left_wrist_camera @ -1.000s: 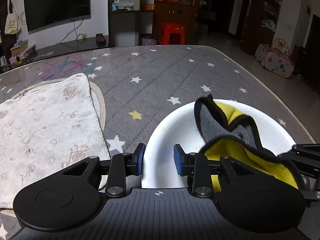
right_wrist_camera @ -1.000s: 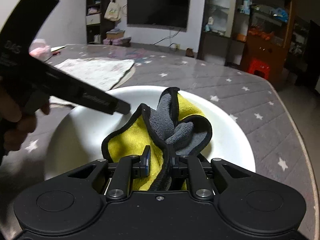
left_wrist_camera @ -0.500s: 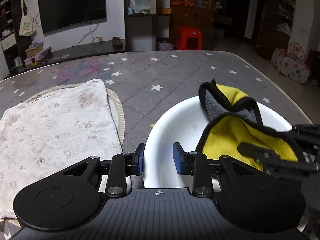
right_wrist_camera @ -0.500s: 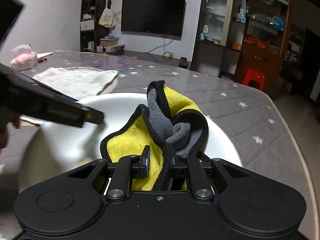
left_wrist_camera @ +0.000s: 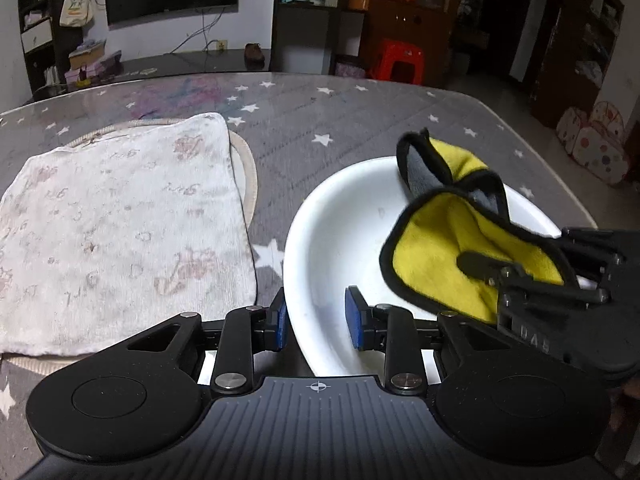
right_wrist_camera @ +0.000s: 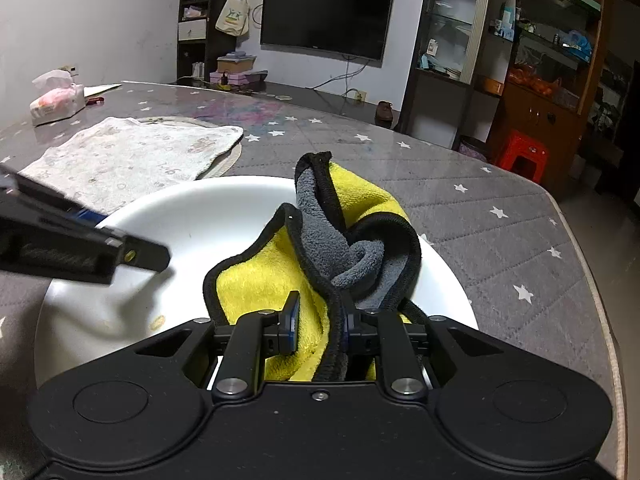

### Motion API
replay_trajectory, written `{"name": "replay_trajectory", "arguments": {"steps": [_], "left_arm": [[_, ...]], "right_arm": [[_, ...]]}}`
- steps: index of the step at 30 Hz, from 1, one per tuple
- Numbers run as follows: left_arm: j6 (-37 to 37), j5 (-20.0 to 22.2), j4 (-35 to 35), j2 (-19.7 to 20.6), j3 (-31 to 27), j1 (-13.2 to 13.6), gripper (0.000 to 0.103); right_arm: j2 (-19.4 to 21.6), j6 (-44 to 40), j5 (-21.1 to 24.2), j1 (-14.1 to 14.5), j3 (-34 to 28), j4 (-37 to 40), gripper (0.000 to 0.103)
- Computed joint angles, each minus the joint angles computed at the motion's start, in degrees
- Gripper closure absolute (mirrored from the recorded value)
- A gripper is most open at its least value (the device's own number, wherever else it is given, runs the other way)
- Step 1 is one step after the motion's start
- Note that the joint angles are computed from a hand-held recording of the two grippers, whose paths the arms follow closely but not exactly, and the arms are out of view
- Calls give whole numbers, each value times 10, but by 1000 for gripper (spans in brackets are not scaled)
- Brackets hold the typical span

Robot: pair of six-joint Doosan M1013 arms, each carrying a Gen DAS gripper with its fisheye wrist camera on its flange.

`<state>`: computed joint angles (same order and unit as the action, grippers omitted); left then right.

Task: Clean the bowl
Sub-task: 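Rub the yellow cloth across the bowl bottom with the right tool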

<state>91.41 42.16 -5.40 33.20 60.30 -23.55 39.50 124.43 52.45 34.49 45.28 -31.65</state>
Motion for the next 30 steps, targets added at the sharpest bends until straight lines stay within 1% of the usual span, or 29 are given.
{"name": "replay_trajectory", "arguments": {"steps": [3,7,14,18,20,21,25,27,30], "left_arm": [[-12,-10,13,-3,8,-3,72],[-16,-26,21,-6,18,-5,71],[-11,-25,17,-5,16,-5,68],[-8,-23,13,-3,14,-5,68],[-7,-24,12,-3,14,-5,68],[-6,-24,11,-3,14,-4,68],[-1,-19,4,-2,11,-3,68],[3,-20,1,-2,12,-3,68],[7,-23,-1,-2,14,-2,68]], "right_arm": [[-1,-2,6,0,-3,17,83],[-4,-42,23,1,-10,51,83],[-4,-89,59,0,-28,109,83],[-3,-111,88,-1,-42,141,83],[2,-125,115,-2,-58,161,83],[2,-126,117,-2,-59,163,83],[9,-150,162,-2,-81,168,84],[8,-149,161,-2,-79,166,84],[6,-147,157,0,-70,136,84]]}}
